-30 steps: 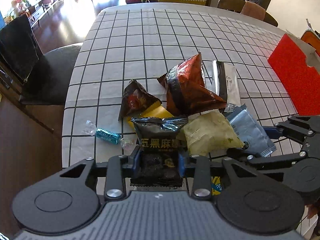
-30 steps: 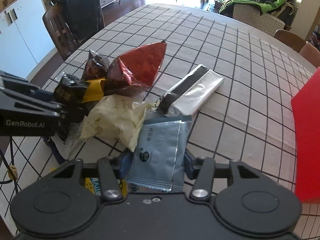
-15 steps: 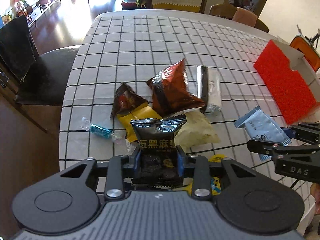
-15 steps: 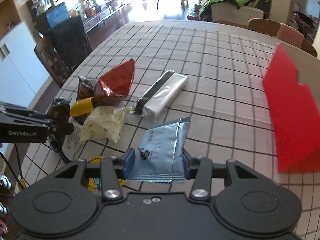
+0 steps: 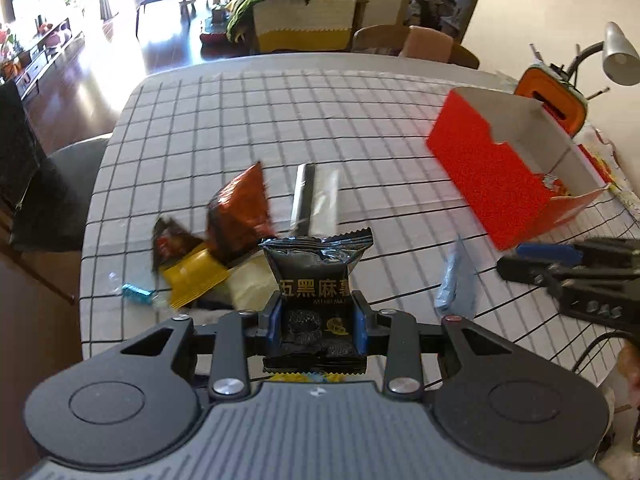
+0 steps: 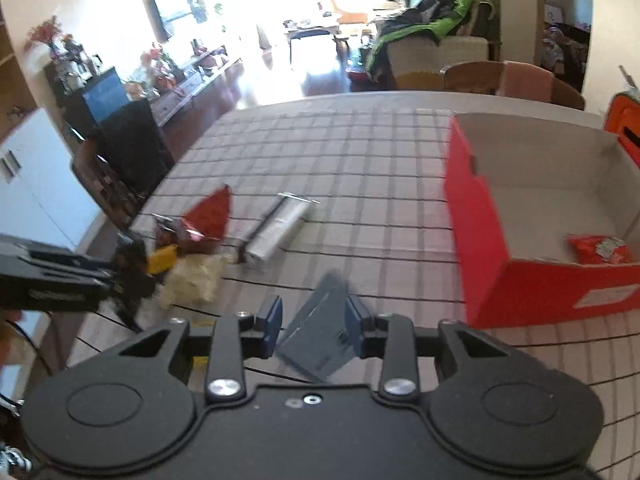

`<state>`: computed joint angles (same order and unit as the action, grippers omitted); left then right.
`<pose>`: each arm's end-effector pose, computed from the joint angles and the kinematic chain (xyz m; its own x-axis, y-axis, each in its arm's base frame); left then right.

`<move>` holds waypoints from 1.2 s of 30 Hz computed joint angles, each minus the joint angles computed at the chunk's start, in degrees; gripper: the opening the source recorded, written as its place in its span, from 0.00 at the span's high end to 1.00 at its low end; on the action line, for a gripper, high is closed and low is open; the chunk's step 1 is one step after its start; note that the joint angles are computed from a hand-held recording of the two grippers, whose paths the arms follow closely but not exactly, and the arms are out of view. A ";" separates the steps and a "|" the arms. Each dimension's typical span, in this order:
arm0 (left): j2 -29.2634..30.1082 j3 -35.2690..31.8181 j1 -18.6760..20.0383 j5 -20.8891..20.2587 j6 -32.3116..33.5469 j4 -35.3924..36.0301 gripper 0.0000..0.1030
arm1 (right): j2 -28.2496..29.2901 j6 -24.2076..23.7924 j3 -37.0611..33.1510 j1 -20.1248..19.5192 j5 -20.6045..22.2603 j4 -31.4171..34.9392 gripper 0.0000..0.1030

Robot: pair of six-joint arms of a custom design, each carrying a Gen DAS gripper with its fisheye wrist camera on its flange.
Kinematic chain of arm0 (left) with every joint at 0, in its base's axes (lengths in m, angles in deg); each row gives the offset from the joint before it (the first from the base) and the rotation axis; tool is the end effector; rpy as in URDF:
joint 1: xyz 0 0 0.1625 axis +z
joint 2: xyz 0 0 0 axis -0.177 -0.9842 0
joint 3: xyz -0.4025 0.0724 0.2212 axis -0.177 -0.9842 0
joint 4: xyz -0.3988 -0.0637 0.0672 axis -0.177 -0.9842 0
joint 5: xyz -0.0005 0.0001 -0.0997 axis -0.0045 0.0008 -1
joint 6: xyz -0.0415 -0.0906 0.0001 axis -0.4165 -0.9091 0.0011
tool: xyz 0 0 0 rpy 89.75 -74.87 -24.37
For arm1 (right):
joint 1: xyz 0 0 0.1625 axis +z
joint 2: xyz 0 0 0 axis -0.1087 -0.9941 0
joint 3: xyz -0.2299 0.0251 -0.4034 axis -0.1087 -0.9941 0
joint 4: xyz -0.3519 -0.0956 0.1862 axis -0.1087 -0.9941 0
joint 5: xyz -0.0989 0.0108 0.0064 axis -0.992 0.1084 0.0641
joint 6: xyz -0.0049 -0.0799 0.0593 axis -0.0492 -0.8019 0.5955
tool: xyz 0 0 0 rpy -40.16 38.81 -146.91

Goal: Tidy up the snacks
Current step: 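Carry the blue-grey packet toward the red box while the left tool carries the black packet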

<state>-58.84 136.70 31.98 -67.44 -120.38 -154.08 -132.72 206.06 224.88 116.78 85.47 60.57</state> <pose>-0.1572 -0.2709 0.1677 -0.7581 0.3027 -0.5777 0.5177 0.8179 -0.2509 0.1703 -0.2252 0.1362 -0.8380 -0.1539 0.5236 -0.4230 0.7894 -0.4450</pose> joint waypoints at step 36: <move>-9.14 2.03 -0.92 -0.08 -6.72 10.14 0.68 | 23.63 17.20 -7.70 -0.37 17.63 -4.93 0.49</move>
